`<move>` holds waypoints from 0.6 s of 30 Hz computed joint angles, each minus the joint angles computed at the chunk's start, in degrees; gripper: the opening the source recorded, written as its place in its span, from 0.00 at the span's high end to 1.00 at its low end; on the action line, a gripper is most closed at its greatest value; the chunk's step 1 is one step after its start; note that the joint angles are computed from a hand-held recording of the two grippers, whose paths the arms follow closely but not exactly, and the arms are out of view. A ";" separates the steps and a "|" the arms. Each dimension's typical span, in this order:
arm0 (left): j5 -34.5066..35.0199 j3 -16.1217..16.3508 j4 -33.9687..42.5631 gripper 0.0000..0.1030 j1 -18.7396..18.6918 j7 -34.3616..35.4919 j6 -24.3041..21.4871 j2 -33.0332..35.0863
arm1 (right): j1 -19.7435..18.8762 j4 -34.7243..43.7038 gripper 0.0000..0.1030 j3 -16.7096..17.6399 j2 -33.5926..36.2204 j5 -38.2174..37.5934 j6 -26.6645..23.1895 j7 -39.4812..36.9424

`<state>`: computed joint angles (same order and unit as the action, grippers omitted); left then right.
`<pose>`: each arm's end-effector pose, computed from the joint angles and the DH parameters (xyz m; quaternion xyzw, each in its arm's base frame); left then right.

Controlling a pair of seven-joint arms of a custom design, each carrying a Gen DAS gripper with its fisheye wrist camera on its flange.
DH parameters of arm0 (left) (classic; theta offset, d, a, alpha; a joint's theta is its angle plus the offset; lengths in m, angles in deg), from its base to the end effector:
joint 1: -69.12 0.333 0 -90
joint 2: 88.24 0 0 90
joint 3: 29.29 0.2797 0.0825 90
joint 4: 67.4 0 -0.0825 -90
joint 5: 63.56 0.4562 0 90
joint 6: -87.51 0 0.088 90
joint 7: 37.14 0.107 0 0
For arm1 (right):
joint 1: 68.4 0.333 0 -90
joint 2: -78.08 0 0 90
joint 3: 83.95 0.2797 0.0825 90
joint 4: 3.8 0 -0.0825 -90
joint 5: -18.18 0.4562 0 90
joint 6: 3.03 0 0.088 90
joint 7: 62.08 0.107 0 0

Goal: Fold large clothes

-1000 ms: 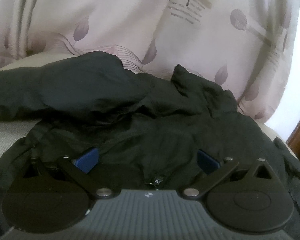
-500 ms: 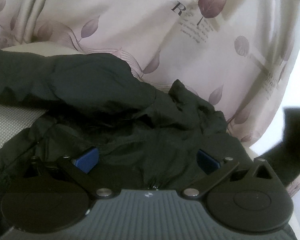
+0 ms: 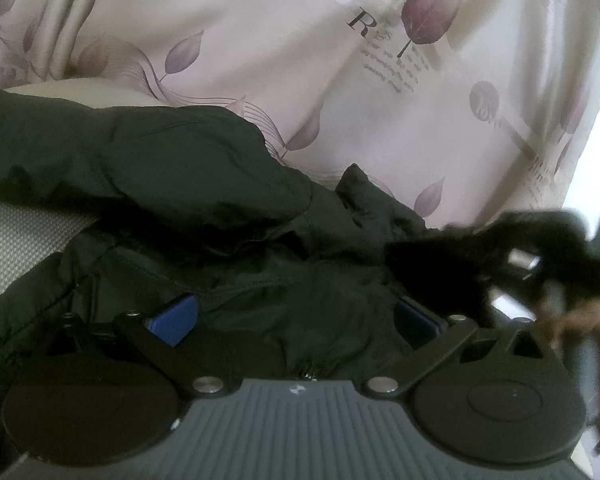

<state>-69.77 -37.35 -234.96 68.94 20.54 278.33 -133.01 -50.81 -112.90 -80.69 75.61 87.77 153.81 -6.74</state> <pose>0.4199 -0.0437 0.4515 -0.7164 0.4180 -0.4937 0.2615 0.6318 0.2022 0.5394 -0.5982 0.5830 -0.0124 0.5496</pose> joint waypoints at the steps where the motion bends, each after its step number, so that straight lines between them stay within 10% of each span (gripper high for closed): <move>1: 0.01 0.10 0.01 0.00 -0.06 -0.04 0.07 0.03 | 0.30 -0.02 0.96 0.42 0.82 -1.64 0.79 -0.37; 7: 0.04 0.67 -0.02 0.00 -0.47 -0.14 0.20 0.04 | 2.34 -6.30 0.89 2.33 -1.88 -18.48 5.91 -7.51; 12: -0.03 1.01 -0.05 0.00 -0.72 -0.32 0.65 0.23 | 4.46 -11.57 0.41 3.47 -3.22 -39.61 13.75 -10.07; 18: 0.03 1.26 -0.06 0.00 -0.90 -0.29 0.52 0.11 | 12.68 -15.33 0.32 -1.59 -5.56 -35.95 19.46 -27.46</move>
<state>-69.74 -36.09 -235.02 68.04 20.25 278.85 -132.90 -38.13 -128.24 -82.28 70.05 51.82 173.27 -34.20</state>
